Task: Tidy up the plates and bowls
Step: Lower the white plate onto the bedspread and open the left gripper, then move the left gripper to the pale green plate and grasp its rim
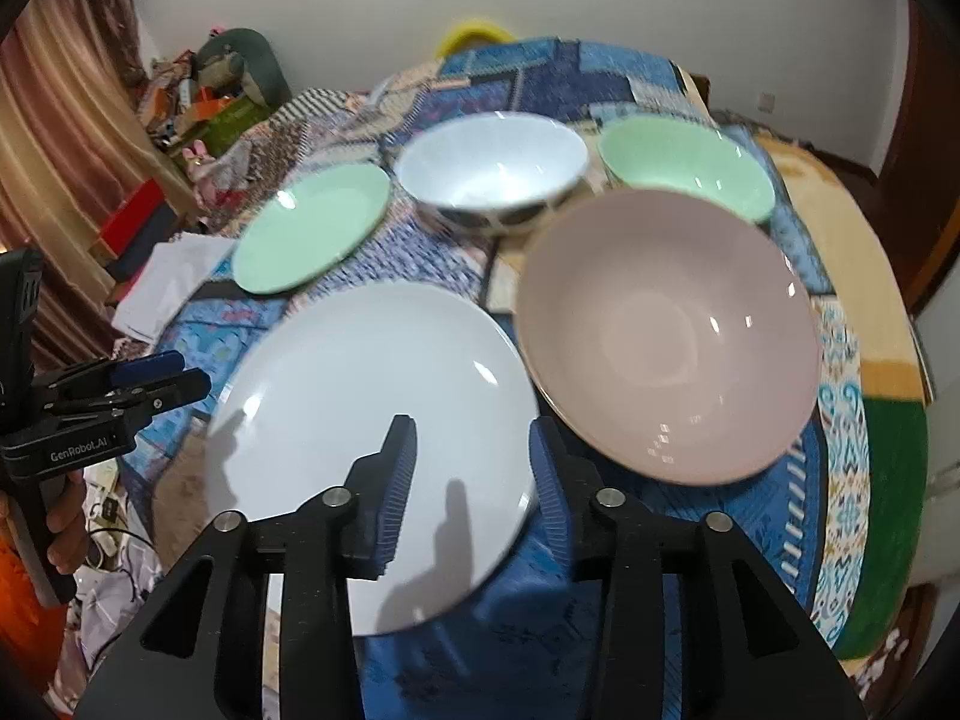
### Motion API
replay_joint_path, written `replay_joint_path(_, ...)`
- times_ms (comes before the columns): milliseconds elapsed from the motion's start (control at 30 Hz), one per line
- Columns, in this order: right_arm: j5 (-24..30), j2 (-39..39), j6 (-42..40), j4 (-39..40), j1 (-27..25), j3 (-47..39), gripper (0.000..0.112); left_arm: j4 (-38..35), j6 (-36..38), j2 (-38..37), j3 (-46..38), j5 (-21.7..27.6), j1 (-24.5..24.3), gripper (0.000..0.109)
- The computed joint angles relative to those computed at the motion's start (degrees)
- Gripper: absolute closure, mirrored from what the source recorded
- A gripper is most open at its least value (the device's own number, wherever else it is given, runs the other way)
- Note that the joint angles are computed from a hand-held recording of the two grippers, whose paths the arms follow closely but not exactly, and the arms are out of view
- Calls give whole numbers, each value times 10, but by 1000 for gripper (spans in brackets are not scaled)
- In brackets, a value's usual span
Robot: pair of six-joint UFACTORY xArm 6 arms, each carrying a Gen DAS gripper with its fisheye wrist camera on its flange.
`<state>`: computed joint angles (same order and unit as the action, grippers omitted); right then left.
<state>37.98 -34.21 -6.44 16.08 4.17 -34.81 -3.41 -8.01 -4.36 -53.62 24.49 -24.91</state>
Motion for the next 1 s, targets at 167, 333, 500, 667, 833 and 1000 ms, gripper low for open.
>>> replay_joint_path(167, -33, 23, 1, 5, 28, -25, 63, 48, -26, -21, 2, -29, 19, 35)
replay_joint_path(333, -73, 70, 2, 12, 56, -55, 53, 56, -22, -14, -19, -49, 44, 22)
replay_joint_path(500, -95, 125, 7, 20, 76, -89, 48, 31, 6, 17, -50, -59, 65, 18)
replay_joint_path(667, -102, 177, 10, 14, 88, -126, 47, -24, 54, 65, -92, -51, 86, 18)
replay_joint_path(833, -105, 234, 22, 0, 99, -168, 47, -38, 73, 117, -132, -44, 106, 18)
replay_joint_path(1000, -128, 281, 66, -62, 110, -193, 47, -52, 110, 168, -171, -47, 120, 18)
